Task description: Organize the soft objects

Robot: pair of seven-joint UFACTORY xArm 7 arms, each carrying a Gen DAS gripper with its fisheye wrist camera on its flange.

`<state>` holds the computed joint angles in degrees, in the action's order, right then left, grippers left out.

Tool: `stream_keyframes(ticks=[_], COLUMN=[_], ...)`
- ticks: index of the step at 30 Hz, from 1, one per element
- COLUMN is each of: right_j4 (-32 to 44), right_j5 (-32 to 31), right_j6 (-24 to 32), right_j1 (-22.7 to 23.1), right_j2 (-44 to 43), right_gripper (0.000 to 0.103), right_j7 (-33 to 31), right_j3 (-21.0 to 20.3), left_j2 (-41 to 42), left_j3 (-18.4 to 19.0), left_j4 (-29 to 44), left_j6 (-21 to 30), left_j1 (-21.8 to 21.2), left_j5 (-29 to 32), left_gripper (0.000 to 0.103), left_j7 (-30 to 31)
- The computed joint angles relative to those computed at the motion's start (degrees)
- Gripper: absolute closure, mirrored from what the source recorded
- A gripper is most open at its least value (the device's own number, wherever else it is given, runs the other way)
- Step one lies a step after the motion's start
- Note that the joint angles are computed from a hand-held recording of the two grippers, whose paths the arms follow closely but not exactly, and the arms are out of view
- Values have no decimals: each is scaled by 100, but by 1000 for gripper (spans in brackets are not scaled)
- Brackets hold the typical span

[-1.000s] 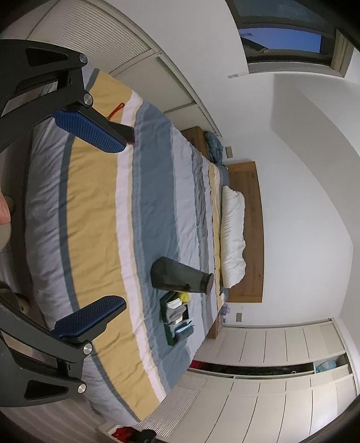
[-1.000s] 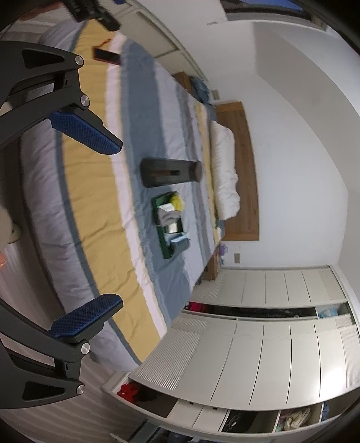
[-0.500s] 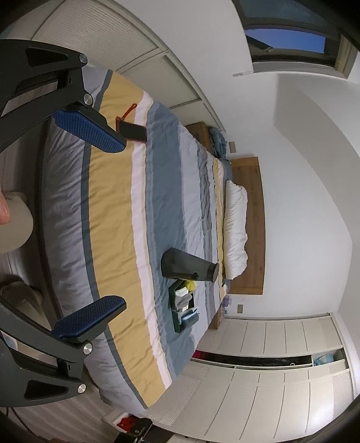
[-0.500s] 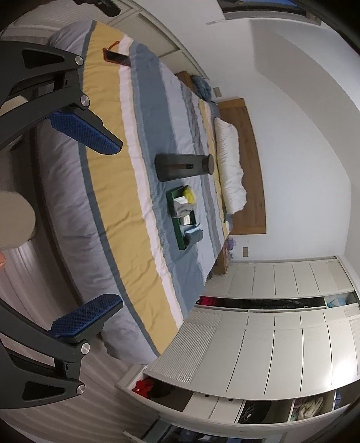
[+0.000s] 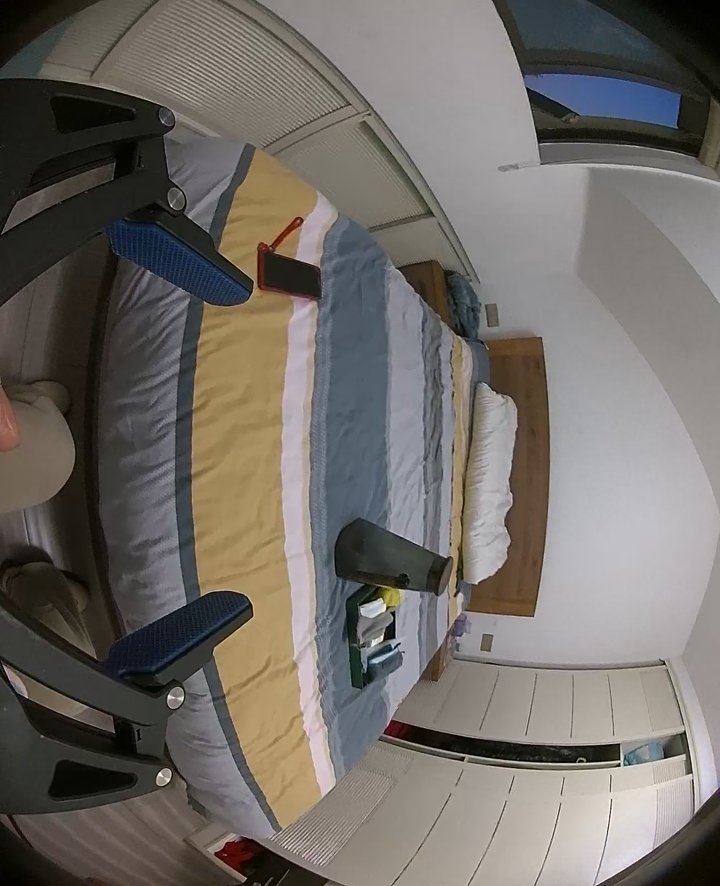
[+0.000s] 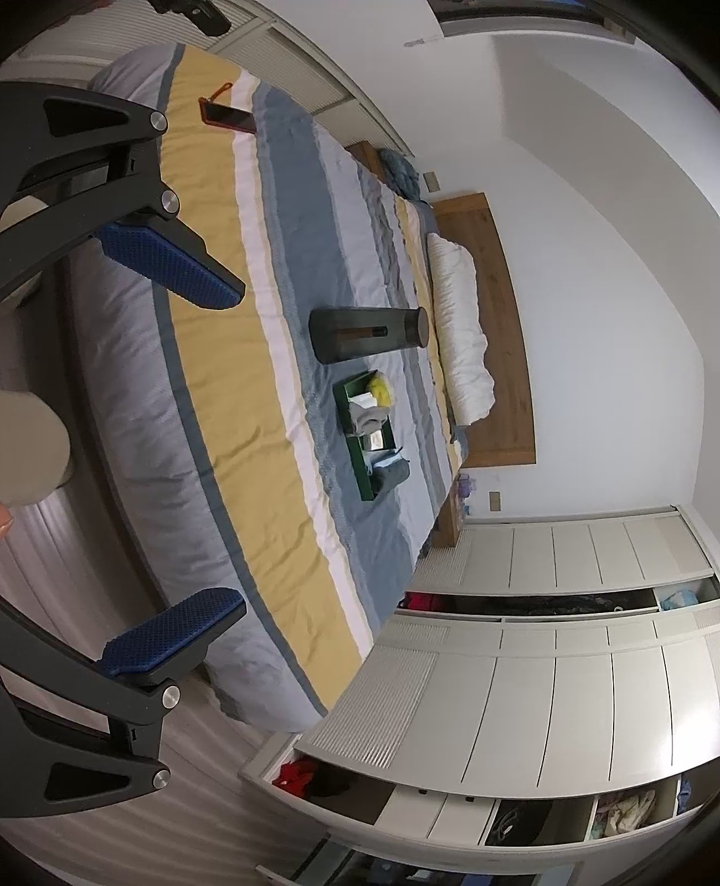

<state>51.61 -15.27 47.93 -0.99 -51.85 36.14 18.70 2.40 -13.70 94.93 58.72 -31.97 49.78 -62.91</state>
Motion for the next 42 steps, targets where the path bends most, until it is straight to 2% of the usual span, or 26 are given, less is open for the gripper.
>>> stream_keyframes(ticks=[13, 42], right_j4=[70, 179], right_j5=[-35, -98], right_j6=[-6, 146], right_j1=[2, 8], right_j2=[175, 258], right_gripper=[0, 0], right_j7=[-28, 48], right_j3=[-28, -14], left_j2=[107, 277], left_j3=[83, 193], left_j4=[59, 254], left_j6=[-140, -283], left_j1=[31, -127], left_j5=[-228, -133], left_gripper=[2, 2], left_j7=[141, 237])
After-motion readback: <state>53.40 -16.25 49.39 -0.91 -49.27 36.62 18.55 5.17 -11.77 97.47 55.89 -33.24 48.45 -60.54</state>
